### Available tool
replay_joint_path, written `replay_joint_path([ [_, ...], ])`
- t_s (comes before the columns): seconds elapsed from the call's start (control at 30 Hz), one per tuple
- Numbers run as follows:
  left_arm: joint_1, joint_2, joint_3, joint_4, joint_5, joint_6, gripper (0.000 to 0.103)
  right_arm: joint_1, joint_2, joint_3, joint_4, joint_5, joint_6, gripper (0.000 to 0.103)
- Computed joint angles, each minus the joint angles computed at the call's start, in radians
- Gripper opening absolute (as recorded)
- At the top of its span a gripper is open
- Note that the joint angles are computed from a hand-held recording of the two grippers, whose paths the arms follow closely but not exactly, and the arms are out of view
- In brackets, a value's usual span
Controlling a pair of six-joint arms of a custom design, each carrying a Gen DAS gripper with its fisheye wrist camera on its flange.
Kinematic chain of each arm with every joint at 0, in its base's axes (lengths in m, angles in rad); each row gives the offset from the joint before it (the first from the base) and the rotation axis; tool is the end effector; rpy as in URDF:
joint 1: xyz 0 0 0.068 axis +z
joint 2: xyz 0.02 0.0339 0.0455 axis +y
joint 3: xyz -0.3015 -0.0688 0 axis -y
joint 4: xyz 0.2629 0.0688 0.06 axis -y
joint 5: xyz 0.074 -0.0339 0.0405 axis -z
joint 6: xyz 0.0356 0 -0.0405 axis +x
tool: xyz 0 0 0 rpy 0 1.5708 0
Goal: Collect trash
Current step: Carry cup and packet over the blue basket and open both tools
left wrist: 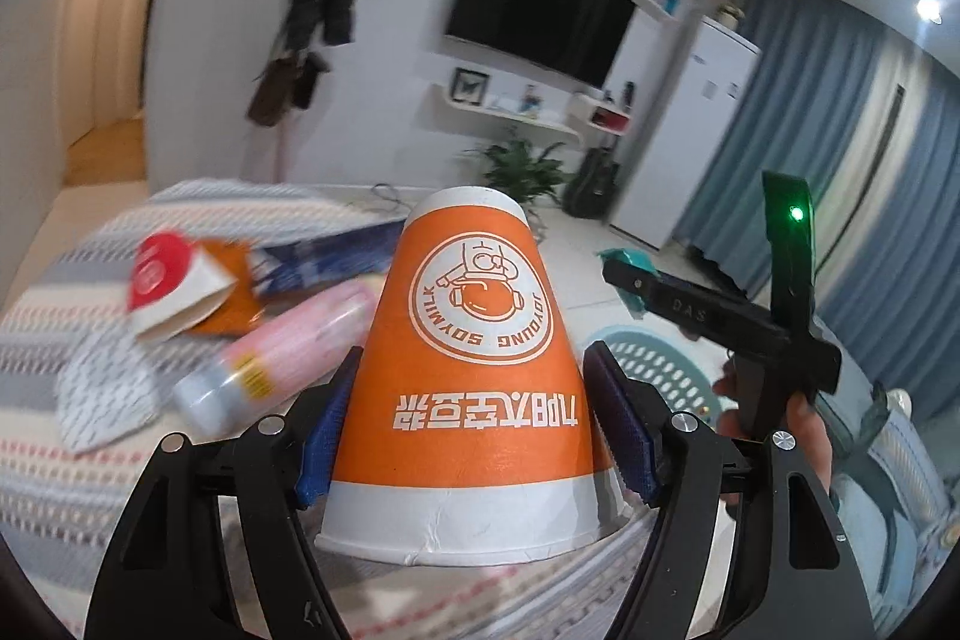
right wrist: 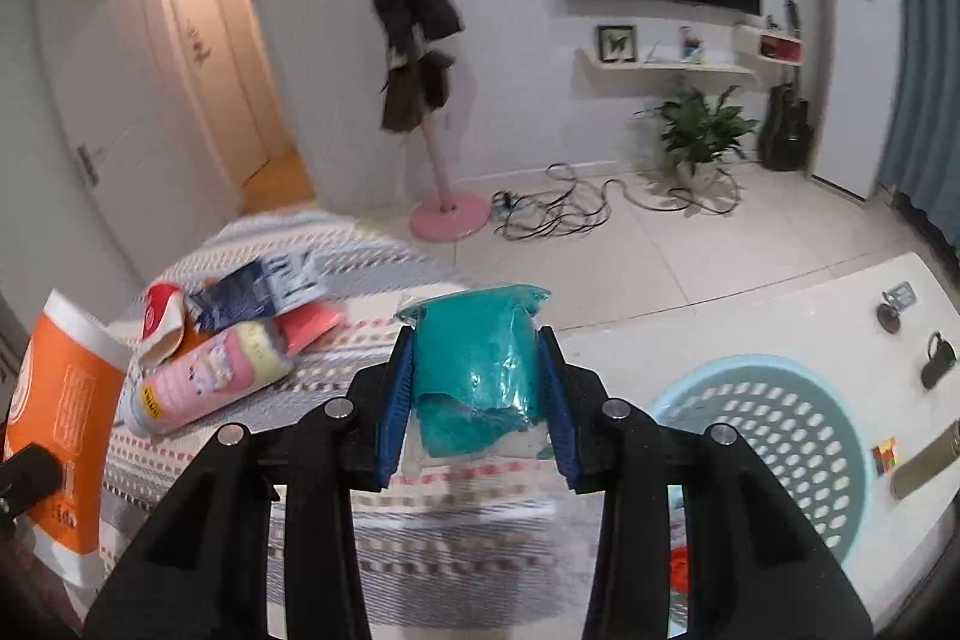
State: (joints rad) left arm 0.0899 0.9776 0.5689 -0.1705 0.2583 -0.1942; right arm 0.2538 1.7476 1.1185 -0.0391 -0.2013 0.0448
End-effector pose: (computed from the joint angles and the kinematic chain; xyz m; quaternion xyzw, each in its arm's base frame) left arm 0.2073 0.0096 0.2547 -0.0628 0.8722 -0.1377 0.4652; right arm 0.3916 0.1089 0.2367 -0.1370 0.8859 0.1540 0.4156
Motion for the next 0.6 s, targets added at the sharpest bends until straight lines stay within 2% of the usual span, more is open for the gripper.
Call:
replay_joint_path([
  [0.2, -0.223, 0.197, 0.123, 0.086, -0.123, -0.051, 0.070, -0.148, -0.027, -0.028, -0.001, -0.052, 0.003, 0.036],
  [0.6, -0.438, 0.631, 0.366, 0.204, -0.170, -0.101, 0.071, -0.350, 0.121, 0.024, -0.032, -0.061, -0.006, 0.036],
])
